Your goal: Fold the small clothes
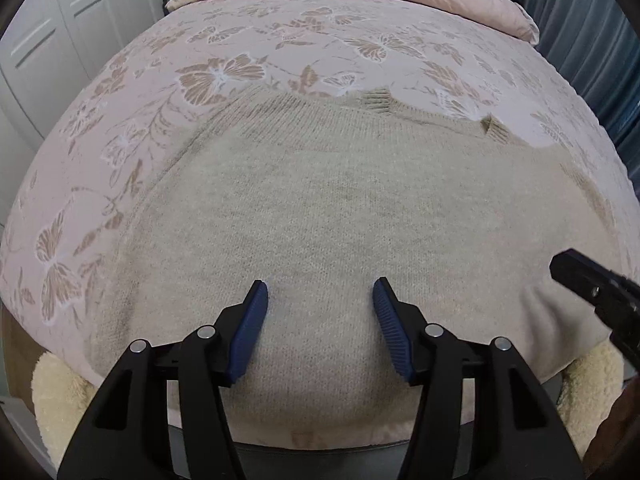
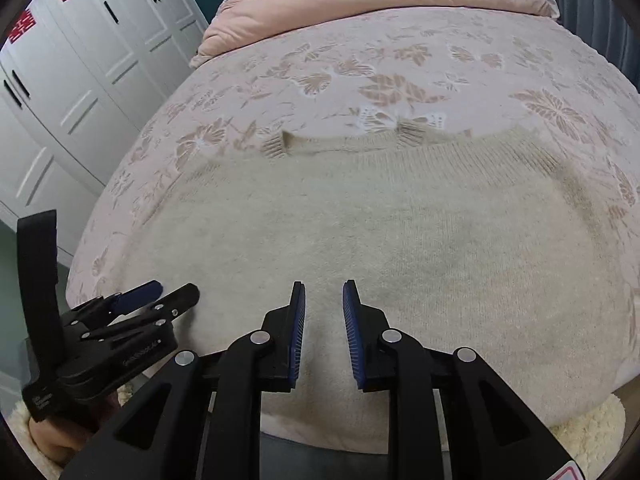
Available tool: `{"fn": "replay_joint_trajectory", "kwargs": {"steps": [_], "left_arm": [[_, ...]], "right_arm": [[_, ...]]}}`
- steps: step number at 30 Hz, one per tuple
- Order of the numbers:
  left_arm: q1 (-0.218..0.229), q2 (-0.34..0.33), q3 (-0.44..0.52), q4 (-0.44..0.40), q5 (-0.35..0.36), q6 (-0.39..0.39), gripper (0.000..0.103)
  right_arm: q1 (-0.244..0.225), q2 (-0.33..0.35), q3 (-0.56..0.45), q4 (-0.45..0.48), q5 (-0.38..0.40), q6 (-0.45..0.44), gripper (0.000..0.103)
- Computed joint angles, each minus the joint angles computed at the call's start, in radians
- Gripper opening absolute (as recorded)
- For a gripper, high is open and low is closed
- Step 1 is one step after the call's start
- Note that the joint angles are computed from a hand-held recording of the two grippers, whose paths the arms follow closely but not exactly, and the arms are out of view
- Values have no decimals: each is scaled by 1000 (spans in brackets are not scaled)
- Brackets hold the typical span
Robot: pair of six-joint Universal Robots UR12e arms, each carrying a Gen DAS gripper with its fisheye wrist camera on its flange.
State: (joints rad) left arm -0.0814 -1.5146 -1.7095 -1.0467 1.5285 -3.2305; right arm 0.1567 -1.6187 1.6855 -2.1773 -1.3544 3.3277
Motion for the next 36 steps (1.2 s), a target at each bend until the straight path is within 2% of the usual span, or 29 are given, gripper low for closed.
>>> {"fn": "replay_joint_trajectory", "kwargs": {"steps": [1,3,4,6,7,10,13,16,19,20,22,23,24,26,27,29,31,32,35,36], "left_arm": [[2,-1,0,-4,-3,-14,53],[-2,0,2,-5,6,-15,53],[-7,1,4,-12,18,-14,53],[-7,12,0,-10,14,-18,54],[-5,17,-3,-13,11,-22,54],[0,27,-14,-21,3,-31,54],[-2,33,-20,-19,5,-29,54],[4,43,-24,-20,-3,-22,54],[17,60,-38,-17,-15,-24,54],[26,68,-44,-16,-28,-30,54],[51,91,-64,3,-69,-51,54],[65,105,-76,18,-90,-62,56],[79,120,-88,30,-102,-76,63],[110,145,-108,47,-119,-115,67],[129,155,-116,44,-138,-133,67],[161,167,-121,22,-166,-159,67],[193,183,-138,34,-180,-205,67],[208,189,-147,40,-193,-233,68],[249,194,-172,60,-258,-336,73],[256,188,-174,61,-277,-359,73]], "right_arm": [[7,7,-1,23,-4,-19,21],[35,28,0,92,-77,-59,21],[43,22,4,68,-97,-50,23],[37,11,-9,60,-45,-29,23],[34,5,-9,27,-23,-16,23],[49,19,-37,13,-66,-38,23],[54,63,-51,117,-118,-36,23],[57,58,-47,100,-126,-17,23],[48,48,-58,57,-78,43,25],[52,53,-68,50,-94,52,26],[63,70,-84,28,-149,65,40],[63,82,-91,32,-167,73,43],[60,99,-101,62,-169,84,45],[51,130,-112,140,-153,73,46],[55,131,-108,120,-171,59,47],[70,139,-145,157,-199,72,49],[61,123,-140,88,-128,109,49],[63,122,-144,69,-116,113,48],[87,141,-167,58,-169,78,48],[94,155,-177,83,-195,62,48]]}}
